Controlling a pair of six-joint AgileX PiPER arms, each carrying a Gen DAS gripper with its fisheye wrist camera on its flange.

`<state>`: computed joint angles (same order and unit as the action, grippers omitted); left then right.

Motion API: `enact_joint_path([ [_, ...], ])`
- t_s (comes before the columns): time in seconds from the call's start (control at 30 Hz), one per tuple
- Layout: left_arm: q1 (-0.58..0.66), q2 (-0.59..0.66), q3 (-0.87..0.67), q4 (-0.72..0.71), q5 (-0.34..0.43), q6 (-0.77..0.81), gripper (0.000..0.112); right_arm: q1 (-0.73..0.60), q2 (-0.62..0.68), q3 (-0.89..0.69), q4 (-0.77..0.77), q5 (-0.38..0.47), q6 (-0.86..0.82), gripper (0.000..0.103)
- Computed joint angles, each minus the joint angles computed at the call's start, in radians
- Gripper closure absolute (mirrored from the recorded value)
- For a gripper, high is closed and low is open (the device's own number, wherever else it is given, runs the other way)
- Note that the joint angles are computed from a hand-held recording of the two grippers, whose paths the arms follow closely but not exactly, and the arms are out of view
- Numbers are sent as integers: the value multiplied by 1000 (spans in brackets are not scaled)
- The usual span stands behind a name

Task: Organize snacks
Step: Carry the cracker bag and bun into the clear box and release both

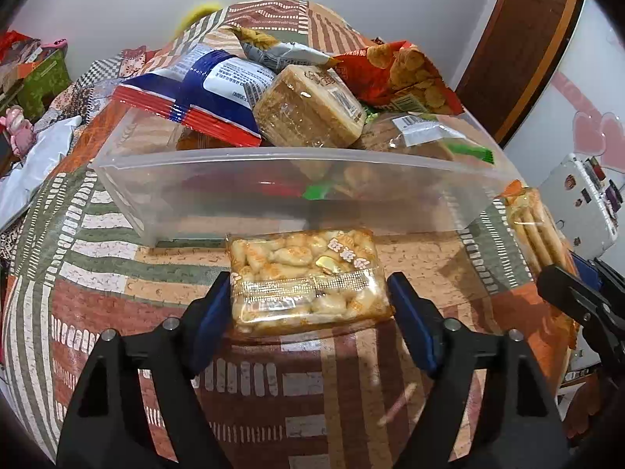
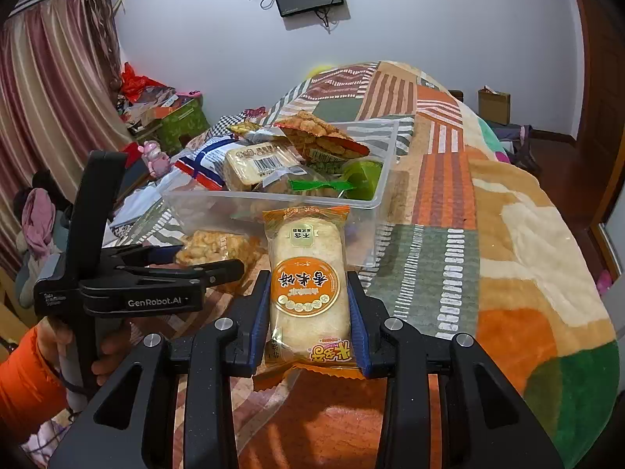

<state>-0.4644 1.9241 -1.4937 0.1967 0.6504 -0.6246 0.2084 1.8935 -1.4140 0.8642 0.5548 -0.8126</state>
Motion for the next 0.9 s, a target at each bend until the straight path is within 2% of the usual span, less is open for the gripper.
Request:
enact_joint_path([
  [0.13,-6,-39,45,-8,-19,12,36,1,-10,2,-1,-5,1,70],
  [0.5,-20,-186,142,82,-57,-61,36,15,-17,-31,-20,-14,30,70],
  [0.73,-22,-230,124,130,-56,-93,36,30,6,-84,-52,-16,63,70],
  [0.9,-18,-217,71,130,-49,-67,36,42,33,-134,-72,-14,85,70],
])
